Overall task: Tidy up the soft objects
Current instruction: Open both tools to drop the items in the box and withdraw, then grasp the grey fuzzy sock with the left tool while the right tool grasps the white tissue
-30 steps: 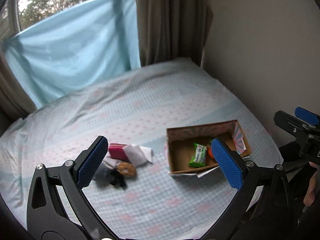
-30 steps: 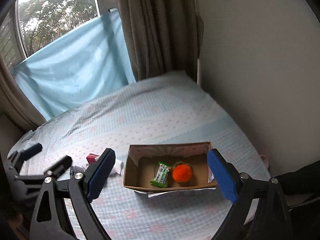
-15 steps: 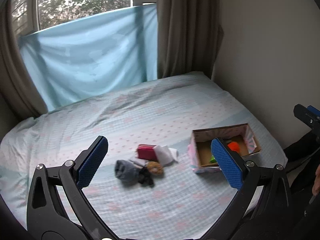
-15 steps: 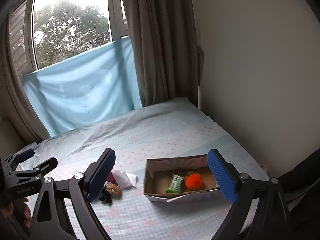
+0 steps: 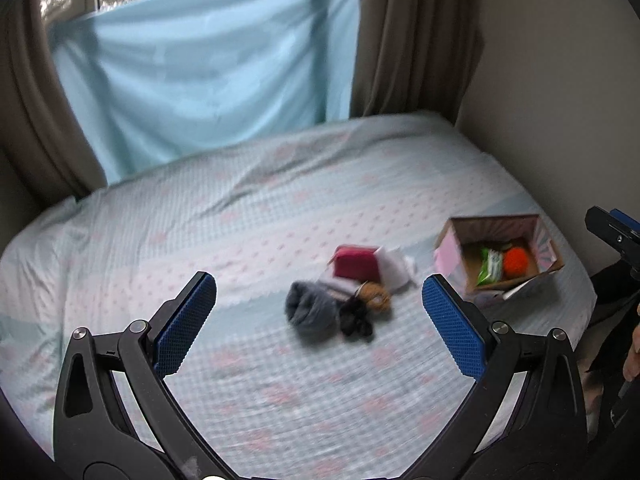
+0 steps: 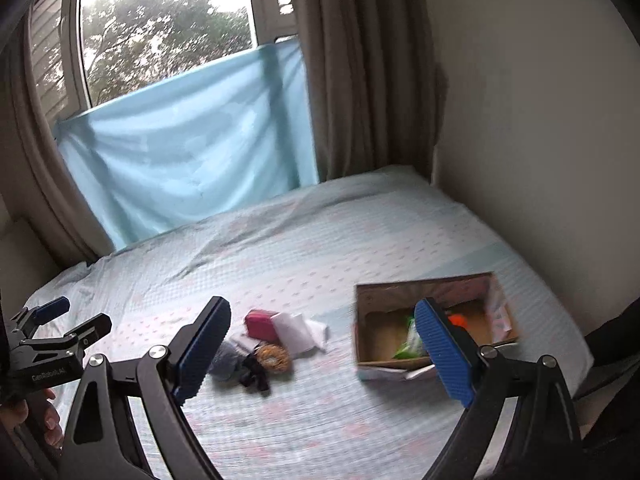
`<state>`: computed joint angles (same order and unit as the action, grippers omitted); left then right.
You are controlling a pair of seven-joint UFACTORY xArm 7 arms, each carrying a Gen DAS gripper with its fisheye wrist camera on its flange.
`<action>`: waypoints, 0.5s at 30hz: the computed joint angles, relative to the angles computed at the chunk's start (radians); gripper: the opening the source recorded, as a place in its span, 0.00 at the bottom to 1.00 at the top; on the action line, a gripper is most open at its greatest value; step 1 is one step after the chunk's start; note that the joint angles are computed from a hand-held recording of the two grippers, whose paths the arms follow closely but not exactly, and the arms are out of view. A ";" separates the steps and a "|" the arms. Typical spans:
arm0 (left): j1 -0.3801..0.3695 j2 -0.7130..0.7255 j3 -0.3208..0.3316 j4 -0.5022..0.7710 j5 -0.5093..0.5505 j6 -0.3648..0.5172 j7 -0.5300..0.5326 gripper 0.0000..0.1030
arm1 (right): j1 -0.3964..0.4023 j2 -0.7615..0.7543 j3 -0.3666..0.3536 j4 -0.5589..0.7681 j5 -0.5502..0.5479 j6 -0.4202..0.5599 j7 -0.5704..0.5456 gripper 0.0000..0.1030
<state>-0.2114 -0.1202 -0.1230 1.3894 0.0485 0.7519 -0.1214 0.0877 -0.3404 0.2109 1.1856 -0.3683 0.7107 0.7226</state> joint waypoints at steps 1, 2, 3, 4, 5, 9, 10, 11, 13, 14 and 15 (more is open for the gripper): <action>0.005 0.004 0.010 -0.016 -0.016 -0.010 0.014 0.99 | 0.000 0.016 0.008 -0.002 -0.009 -0.014 0.006 0.89; 0.008 0.011 0.017 -0.026 -0.029 -0.018 0.025 0.99 | 0.002 0.040 0.015 -0.001 -0.022 -0.030 0.010 0.89; 0.011 0.020 0.022 -0.032 -0.041 -0.022 0.037 0.99 | 0.006 0.058 0.016 0.001 -0.029 -0.039 0.010 0.89; 0.014 0.032 0.026 -0.037 -0.052 -0.025 0.048 0.99 | 0.010 0.083 0.017 0.003 -0.039 -0.055 0.012 0.89; 0.018 0.046 0.030 -0.039 -0.065 -0.028 0.059 0.99 | 0.016 0.107 0.016 0.007 -0.049 -0.066 0.014 0.89; 0.028 0.131 0.038 -0.024 -0.122 -0.030 0.099 0.99 | 0.046 0.218 -0.013 0.030 -0.068 -0.107 -0.001 0.89; 0.030 0.152 0.038 -0.019 -0.133 -0.030 0.106 0.99 | 0.055 0.242 -0.024 0.037 -0.070 -0.114 -0.008 0.89; 0.032 0.179 0.037 -0.008 -0.140 -0.025 0.107 0.99 | 0.065 0.270 -0.035 0.046 -0.060 -0.119 -0.025 0.89; 0.035 0.234 0.036 0.020 -0.149 -0.017 0.114 0.99 | 0.081 0.336 -0.058 0.067 -0.060 -0.134 -0.044 0.89; 0.035 0.258 0.034 0.033 -0.153 -0.017 0.117 0.99 | 0.089 0.365 -0.069 0.078 -0.059 -0.137 -0.055 0.89; 0.036 0.287 0.033 0.048 -0.154 -0.014 0.121 0.99 | 0.096 0.407 -0.081 0.095 -0.056 -0.141 -0.073 0.89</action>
<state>-0.1759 0.1668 -0.0903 1.4373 -0.1056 0.7375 -0.0007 0.1842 0.0665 0.1296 1.2810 -0.4248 0.5698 0.6498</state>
